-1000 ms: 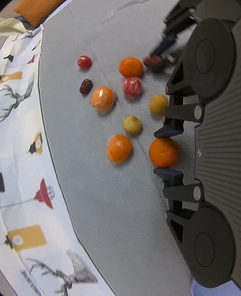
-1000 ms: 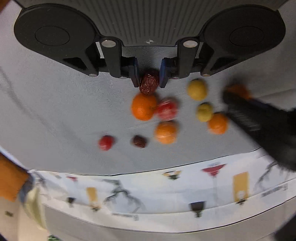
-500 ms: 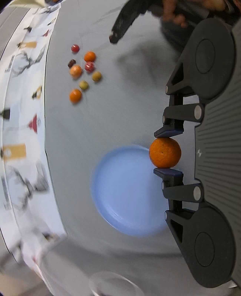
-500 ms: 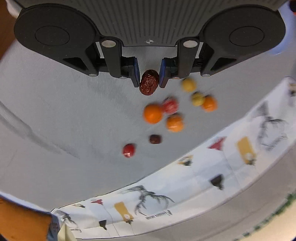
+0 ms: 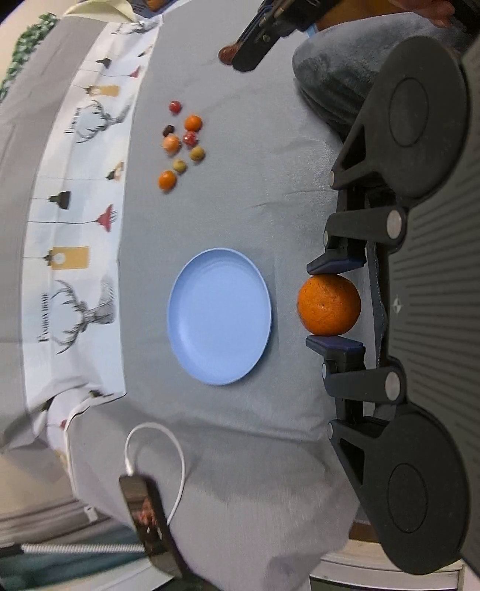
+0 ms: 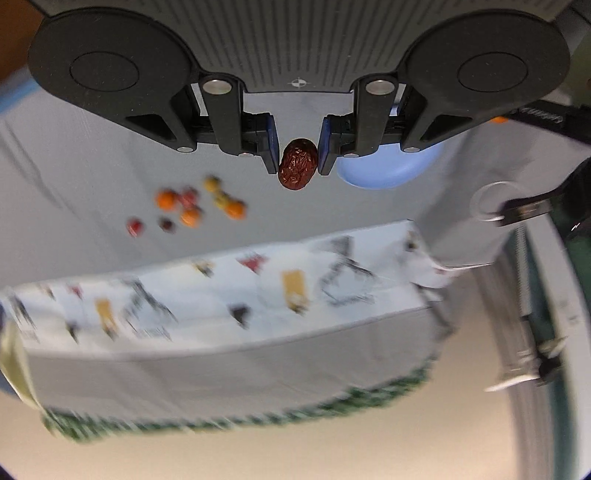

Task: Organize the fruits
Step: 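Carry both fruits to the blue plate and open both tools to release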

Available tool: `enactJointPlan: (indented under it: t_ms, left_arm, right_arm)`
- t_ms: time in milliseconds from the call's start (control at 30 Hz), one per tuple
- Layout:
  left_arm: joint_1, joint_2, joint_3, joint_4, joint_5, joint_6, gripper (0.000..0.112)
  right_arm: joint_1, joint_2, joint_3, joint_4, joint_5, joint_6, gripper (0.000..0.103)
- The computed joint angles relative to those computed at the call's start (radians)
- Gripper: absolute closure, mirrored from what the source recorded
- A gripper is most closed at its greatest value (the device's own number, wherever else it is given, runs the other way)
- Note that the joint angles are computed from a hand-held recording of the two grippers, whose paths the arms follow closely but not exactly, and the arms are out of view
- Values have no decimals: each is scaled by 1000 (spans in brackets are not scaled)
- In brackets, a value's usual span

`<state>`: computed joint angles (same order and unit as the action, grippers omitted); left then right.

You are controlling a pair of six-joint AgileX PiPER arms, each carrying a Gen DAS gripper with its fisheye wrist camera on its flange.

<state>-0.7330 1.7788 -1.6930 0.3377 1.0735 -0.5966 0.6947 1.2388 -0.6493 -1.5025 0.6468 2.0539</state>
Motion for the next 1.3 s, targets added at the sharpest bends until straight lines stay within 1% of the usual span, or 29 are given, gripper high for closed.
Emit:
enactJointPlan:
  t_ms: [33,100,233,367,533,767,1000,1300]
  left_arm:
    - [-5,-25,23,10,-9,-15,74]
    - [-15,-69,71,34,-29,-45,74]
    - [-22,-123,131,32,-47,-68,74]
    - [-18,-141,151,27,-70,-71,74]
    - [-7,-152,171,21,-93,-63,74]
    - [20,-142,176,-8,-107,-44,74]
    - [39,-130,181,-15,-117,-40,74]
    - [97,-82,135,-83,-97,29,74]
  right_arm:
    - [55,2,-8,-6,44,-10,80]
    - [139,10,-21,-4,94,-44,80]
    - [255,41,-60,17,162,-129,80]
    - [338,63,-93,19,227,-205,80]
    - [340,64,-102,24,234,-224,80]
    - [299,90,-115,46,201,-225,80]
    - [262,118,-122,56,148,-232,80]
    - [193,150,-152,95,82,-276,80]
